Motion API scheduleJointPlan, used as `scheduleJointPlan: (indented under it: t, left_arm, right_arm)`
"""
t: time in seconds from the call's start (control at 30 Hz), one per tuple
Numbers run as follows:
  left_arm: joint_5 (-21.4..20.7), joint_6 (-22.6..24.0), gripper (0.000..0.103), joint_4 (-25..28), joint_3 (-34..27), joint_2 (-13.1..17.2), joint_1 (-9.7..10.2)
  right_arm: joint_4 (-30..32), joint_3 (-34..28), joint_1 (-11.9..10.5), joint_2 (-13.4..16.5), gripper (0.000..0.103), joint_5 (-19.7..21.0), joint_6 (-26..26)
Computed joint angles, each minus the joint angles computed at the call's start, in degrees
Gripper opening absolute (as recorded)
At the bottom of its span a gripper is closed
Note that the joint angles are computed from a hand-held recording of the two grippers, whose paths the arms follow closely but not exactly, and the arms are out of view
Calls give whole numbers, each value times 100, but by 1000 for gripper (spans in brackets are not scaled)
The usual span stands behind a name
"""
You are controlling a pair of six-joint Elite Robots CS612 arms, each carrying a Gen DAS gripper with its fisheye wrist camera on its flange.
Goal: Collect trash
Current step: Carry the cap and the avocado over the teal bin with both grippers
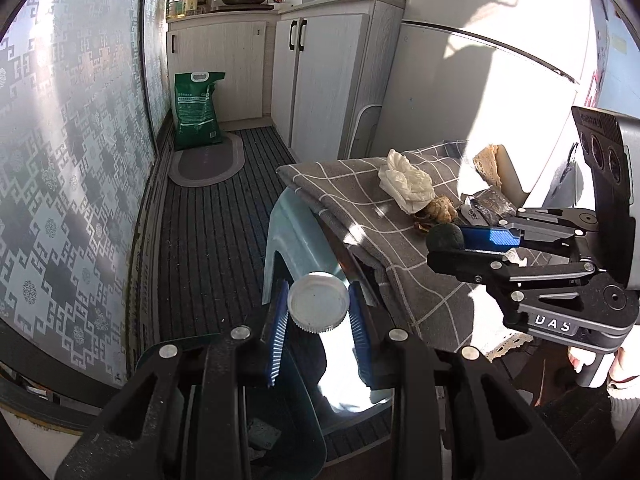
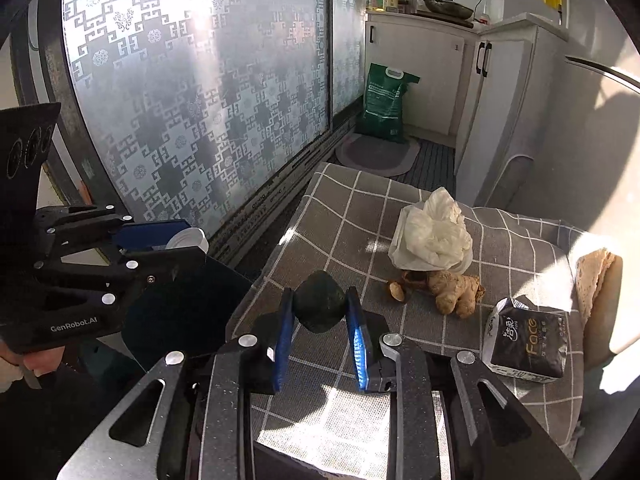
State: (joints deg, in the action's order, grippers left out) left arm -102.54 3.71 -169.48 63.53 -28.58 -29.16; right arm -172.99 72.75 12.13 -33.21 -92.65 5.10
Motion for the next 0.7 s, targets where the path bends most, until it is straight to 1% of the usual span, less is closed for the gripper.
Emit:
scheduleJointPlan:
  t: [0.23,0.43,0.7]
  left_arm:
    - [201,-170,32,95,186,-37,149]
    - [447,-165,32,230,378,-61,244]
    - [617,-134,32,619,417,56,370]
  right_arm:
    - [204,-239,124,85,25,223,-214]
    - [524,-568,250,227,25,458,-420]
    - [1201,-1032,375,490,25,732,-562]
